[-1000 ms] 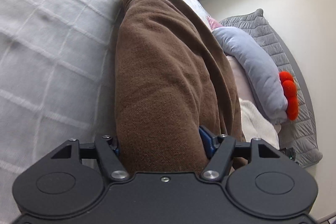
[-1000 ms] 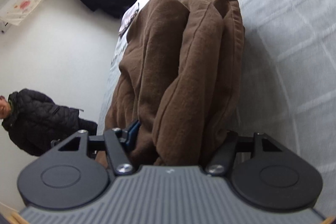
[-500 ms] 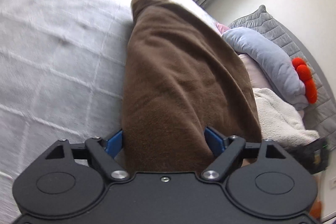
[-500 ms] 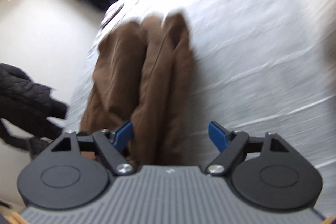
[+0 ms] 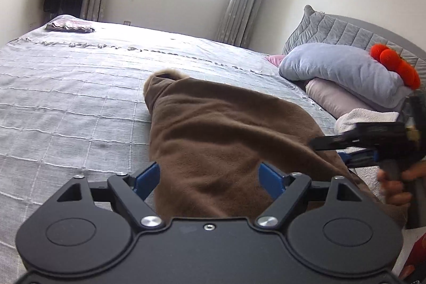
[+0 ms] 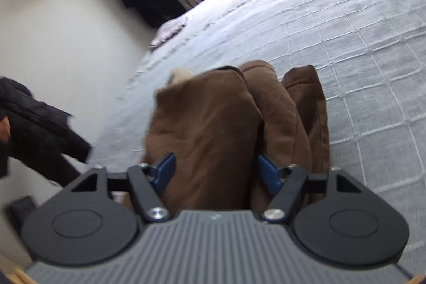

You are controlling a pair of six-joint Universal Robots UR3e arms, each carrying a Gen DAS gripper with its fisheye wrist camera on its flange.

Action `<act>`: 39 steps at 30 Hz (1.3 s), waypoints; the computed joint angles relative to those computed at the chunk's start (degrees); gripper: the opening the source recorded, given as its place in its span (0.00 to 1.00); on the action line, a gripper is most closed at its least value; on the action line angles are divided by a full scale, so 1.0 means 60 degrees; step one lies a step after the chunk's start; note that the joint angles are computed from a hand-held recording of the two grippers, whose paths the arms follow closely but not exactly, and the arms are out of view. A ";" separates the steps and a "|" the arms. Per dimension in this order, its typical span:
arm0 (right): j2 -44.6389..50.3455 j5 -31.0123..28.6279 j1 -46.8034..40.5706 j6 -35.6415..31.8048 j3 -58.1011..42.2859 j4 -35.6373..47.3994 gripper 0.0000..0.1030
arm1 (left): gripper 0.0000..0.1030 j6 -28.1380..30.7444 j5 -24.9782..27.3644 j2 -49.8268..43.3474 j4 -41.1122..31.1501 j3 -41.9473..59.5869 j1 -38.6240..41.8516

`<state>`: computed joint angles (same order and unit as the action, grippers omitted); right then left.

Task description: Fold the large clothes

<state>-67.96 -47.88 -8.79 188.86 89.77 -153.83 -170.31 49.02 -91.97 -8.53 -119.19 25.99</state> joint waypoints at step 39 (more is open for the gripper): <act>0.4034 -0.7279 0.2472 -0.0443 -0.4320 -0.1995 0.38 | 0.73 0.1628 0.4711 -0.8467 -0.0991 1.1180 -0.3808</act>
<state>-43.75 -91.55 6.04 186.21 63.85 -165.80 -160.54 77.29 -142.77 -14.47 -52.11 3.14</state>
